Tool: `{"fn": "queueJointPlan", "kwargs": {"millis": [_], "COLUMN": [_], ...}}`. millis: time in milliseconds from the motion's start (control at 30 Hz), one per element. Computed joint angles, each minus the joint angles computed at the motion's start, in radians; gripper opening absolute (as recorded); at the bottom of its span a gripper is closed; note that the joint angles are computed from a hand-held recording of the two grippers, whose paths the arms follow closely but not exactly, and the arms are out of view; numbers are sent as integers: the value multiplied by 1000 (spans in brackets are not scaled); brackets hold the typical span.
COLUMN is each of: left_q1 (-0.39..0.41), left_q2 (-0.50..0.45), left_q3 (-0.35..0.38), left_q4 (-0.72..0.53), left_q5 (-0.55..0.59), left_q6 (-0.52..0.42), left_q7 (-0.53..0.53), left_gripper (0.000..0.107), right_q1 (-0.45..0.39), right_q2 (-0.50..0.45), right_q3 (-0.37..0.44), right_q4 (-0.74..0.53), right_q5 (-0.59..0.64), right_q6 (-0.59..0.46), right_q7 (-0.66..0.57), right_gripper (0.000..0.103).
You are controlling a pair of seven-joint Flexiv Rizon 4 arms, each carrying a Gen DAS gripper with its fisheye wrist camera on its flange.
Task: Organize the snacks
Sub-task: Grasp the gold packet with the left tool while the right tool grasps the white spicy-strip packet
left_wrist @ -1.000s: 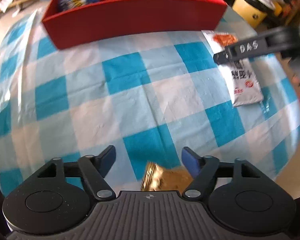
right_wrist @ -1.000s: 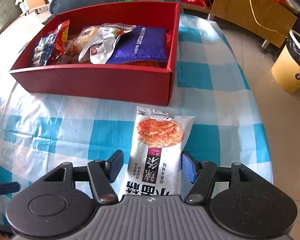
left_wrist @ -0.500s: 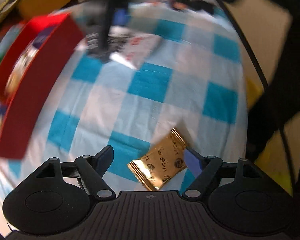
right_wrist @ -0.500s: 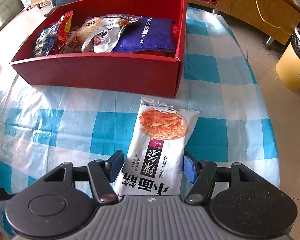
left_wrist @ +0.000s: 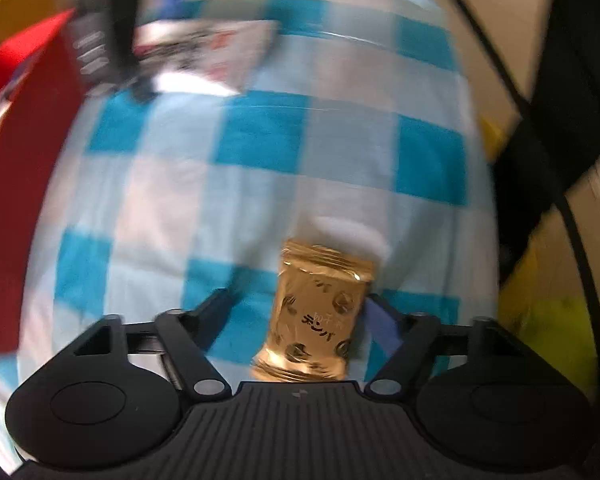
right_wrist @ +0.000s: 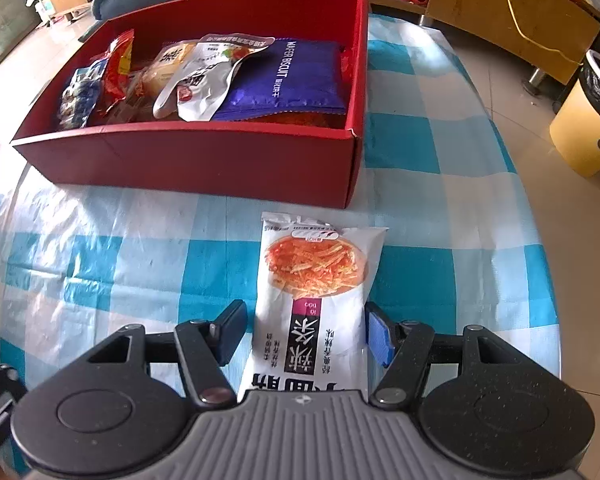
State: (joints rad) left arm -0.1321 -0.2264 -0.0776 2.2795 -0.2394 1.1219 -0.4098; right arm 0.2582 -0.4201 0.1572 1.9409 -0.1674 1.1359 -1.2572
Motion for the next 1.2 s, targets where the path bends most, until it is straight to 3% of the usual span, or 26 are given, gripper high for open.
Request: {"fn": "queueJointPlan", "kwargs": {"millis": [67, 133, 233, 300, 400, 567, 700, 800, 833, 1000, 1200], "left_q1": [-10, 1, -13, 26, 39, 44, 13, 36, 39, 66, 45], "left_q2": [-3, -4, -15, -10, -6, 8, 11, 32, 35, 41, 30], "left_q3": [30, 29, 68, 33, 48, 34, 48, 9, 4, -8, 2], "left_q4": [-3, 4, -11, 7, -2, 60, 73, 104, 107, 100, 83], "left_q5": [-3, -46, 9, -67, -63, -101, -18, -81, -97, -186, -199], "left_q6": [9, 21, 41, 49, -7, 84, 157, 187, 188, 154, 159], "left_q7": [-143, -222, -420, -401, -469, -496, -581, -538, -533, -497, -517], "left_gripper": [73, 66, 69, 73, 89, 90, 78, 56, 54, 50, 53], "right_q1": [8, 13, 9, -1, 5, 2, -16, -28, -33, -35, 3], "right_q2": [0, -1, -1, -4, 2, 11, 19, 36, 43, 45, 4], "right_q3": [-10, -13, -5, 10, 5, 4, 20, 12, 10, 17, 11], "right_q4": [3, 3, -2, -11, 1, 15, 11, 19, 23, 25, -9], "right_q5": [-10, -17, -14, 4, -1, 8, 39, 66, 78, 85, 40], "right_q6": [10, 14, 7, -13, -1, 9, 1, 29, 37, 28, -20], "right_q7": [15, 26, 23, 3, 6, 3, -20, 7, 23, 35, 10], "right_gripper": [57, 57, 57, 57, 57, 57, 57, 59, 61, 63, 67]}}
